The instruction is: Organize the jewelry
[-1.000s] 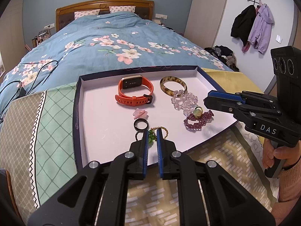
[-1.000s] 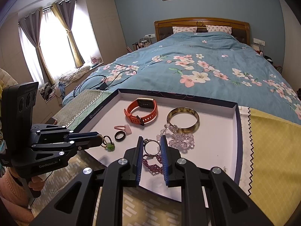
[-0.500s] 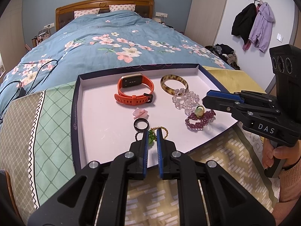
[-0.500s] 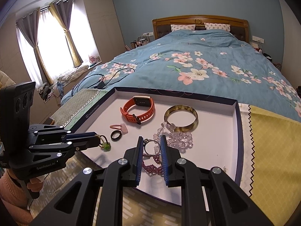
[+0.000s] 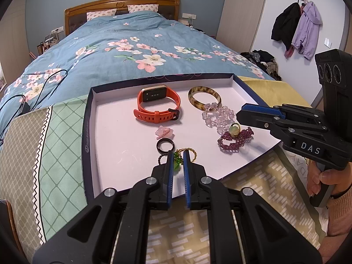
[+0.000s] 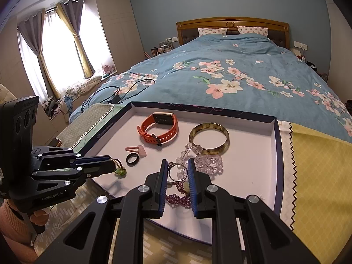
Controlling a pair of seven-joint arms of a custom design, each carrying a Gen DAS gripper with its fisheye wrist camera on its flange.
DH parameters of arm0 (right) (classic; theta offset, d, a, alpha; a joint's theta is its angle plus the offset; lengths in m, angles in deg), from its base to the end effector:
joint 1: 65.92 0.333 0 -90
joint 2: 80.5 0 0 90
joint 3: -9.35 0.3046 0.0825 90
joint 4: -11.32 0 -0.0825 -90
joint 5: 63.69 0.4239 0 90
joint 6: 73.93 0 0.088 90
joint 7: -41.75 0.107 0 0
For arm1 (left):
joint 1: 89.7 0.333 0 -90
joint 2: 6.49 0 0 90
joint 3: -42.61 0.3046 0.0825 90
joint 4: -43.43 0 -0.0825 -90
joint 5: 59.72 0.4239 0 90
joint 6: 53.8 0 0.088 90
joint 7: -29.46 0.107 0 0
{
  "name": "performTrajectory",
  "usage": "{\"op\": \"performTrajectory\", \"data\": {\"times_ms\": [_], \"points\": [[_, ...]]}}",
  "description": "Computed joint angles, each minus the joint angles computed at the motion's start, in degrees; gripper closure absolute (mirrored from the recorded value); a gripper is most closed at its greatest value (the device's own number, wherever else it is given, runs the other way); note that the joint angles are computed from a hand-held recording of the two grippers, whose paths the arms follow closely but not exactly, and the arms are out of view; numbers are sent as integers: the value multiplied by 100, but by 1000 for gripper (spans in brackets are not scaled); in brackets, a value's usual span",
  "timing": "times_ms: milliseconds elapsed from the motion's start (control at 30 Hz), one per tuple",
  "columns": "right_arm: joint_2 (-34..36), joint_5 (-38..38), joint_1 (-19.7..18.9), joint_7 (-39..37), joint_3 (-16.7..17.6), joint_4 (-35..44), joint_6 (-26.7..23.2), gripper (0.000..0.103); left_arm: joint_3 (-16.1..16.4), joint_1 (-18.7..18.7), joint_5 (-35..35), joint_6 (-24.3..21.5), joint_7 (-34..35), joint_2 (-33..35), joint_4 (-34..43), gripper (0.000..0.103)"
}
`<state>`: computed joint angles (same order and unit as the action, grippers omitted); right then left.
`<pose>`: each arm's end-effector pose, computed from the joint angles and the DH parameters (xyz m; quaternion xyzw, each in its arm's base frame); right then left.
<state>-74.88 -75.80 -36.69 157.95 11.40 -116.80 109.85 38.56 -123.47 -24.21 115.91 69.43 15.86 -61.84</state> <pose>0.5131 0.3347 0.3919 -0.7307 0.5364 -0.1530 0.3937 0.5378 -0.4614 0.3612 -0.5347 0.7570 -0.3426 0.1541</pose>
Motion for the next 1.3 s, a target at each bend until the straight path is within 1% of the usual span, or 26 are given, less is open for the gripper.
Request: {"op": "performTrajectory", "data": {"times_ms": [67,133,200,233,467,833,1000,1067,1100,1133,1167,1233,1300], "points": [[9,-50,44,34,-54,13,-18,87,10,-7,10,-12,-2,8,7,94],[19,31,-45,-39,42,18,-10,87,8,7,5,-7,13,12,-5,94],[19,-44,44,38,-56,28,-20,87,4,-1,1,-15,14,17,14,94],[24,26,-30,-26,28,26,-21,87,5,-3,0,-17,13,18,16,94],[46,119,-80,-118,75,26,-26,87,-5,17,-59,-29,89,76,48,94],[73,162,-39,-148,34,43,-35,87,0,-10,-91,-99,110,112,95,94],[83,132,-1,-122,-6,61,-47,87,-47,25,-155,-120,180,126,105,94],[79,170,-47,-154,41,46,-38,87,-46,25,-164,-122,191,119,92,94],[87,123,7,-112,-14,70,-55,87,-46,27,-172,-120,192,115,84,94],[84,117,7,-100,-20,62,-49,87,-50,19,-183,-146,194,133,121,94],[85,196,-82,-170,77,51,-43,87,-53,21,-191,-150,196,130,118,94],[106,138,-6,-117,-21,57,-43,87,-66,33,-210,-155,219,121,98,94],[121,194,-64,-169,36,51,-40,87,-74,33,-226,-176,235,140,124,94]]}}
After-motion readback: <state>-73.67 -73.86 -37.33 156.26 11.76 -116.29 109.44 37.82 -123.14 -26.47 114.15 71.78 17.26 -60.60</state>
